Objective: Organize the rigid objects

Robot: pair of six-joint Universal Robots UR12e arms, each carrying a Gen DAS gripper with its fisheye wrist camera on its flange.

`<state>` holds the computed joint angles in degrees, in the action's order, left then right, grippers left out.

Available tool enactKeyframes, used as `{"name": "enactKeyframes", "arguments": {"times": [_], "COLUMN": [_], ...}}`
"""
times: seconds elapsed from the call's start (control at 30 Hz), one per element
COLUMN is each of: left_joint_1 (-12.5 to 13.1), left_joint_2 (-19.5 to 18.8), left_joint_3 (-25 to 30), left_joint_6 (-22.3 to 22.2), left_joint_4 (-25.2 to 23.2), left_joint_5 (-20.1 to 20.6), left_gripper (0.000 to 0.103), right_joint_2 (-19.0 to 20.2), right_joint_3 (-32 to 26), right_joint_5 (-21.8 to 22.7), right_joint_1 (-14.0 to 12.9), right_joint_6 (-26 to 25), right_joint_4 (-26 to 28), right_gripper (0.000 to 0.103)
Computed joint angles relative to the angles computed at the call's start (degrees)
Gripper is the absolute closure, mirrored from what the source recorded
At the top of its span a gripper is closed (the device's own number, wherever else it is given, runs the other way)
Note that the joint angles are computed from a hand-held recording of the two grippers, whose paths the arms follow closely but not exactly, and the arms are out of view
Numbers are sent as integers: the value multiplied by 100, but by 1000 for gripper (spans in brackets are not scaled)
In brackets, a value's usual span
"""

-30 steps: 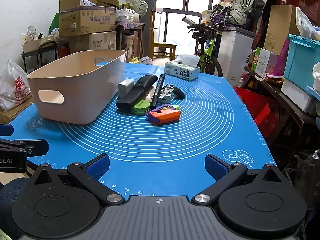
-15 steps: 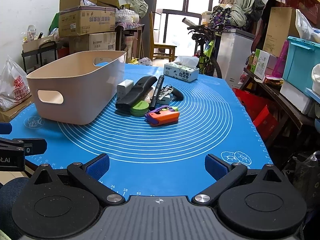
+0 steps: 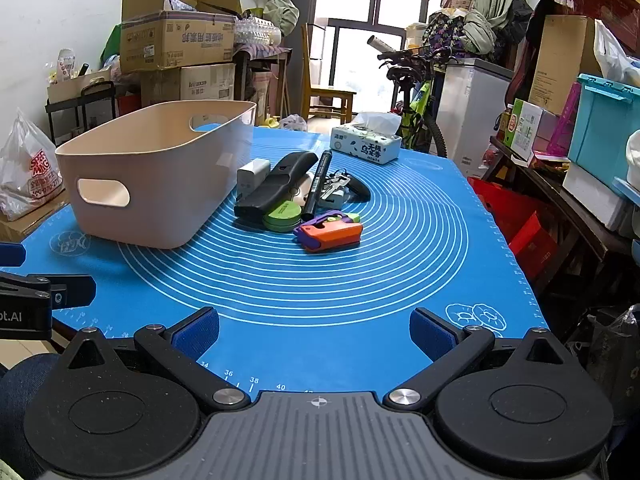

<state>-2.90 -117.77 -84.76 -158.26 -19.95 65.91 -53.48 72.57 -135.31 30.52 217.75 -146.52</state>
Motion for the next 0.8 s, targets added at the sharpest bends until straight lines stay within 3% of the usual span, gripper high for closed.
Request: {"name": "enactKeyframes", "arguments": {"times": [0.8], "left_joint_1": [16], "left_joint_2": [-6], "left_joint_3": [32], "left_joint_6": [6], "left_joint_4": [-23], "left_joint_5": [6], "left_gripper": [11], "right_joint_2": [-20], "right_joint_3": [31], "right_joint_5": [-55], "right_joint_1": [11], "right_joint_6": [-120], "right_joint_4": [-167], "right_gripper": [2]}}
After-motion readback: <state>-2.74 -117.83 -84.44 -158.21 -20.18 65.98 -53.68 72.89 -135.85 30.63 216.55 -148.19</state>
